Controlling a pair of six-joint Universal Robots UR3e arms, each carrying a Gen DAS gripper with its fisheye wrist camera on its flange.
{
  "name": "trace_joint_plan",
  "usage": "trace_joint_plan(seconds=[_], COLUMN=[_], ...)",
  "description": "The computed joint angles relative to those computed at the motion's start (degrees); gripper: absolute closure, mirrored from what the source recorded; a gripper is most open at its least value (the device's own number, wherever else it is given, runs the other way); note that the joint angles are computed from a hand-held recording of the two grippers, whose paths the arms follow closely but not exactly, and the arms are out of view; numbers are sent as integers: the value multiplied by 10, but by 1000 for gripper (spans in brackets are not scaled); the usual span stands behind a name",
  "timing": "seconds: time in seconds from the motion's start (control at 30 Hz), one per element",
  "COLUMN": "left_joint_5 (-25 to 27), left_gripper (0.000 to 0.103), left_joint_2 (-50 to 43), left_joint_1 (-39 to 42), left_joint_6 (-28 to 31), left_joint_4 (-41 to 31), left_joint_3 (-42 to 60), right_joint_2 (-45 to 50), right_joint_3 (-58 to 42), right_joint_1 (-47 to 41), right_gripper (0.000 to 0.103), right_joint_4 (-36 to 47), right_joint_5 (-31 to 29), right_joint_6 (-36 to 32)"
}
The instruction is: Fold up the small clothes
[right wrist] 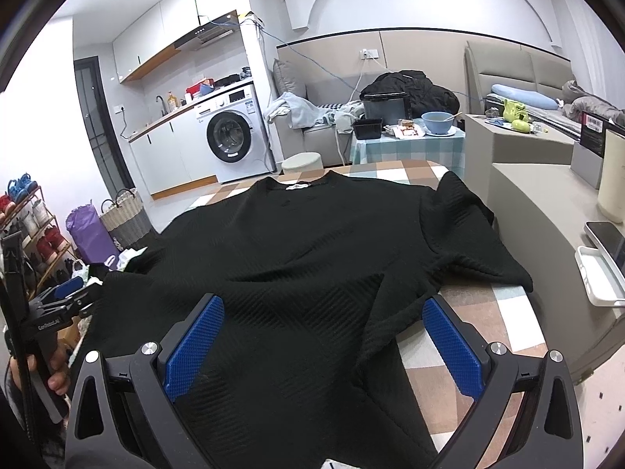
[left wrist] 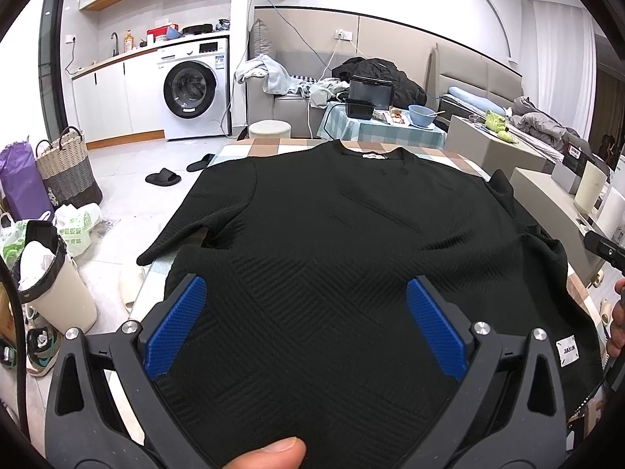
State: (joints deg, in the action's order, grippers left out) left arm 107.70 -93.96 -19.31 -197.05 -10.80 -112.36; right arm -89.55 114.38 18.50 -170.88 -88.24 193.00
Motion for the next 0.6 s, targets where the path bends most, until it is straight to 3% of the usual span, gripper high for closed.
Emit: trace_joint_plan(seconds=[0.43, 0.6], left_joint_5=[-27, -85], left_gripper=[2, 24], left_joint_2=[12, 19], left_joint_1=[55, 119], left_joint_6=[18, 32], left_joint_4=[-22, -23], left_joint_3=[30, 34], right_joint_2=[18, 36], right_joint_3=[-56, -82], right_joint_1=[-24, -74], right_gripper=[0, 3], right_joint_4=[42, 79], right_joint_5=[15, 56], right_joint_6=[35, 84])
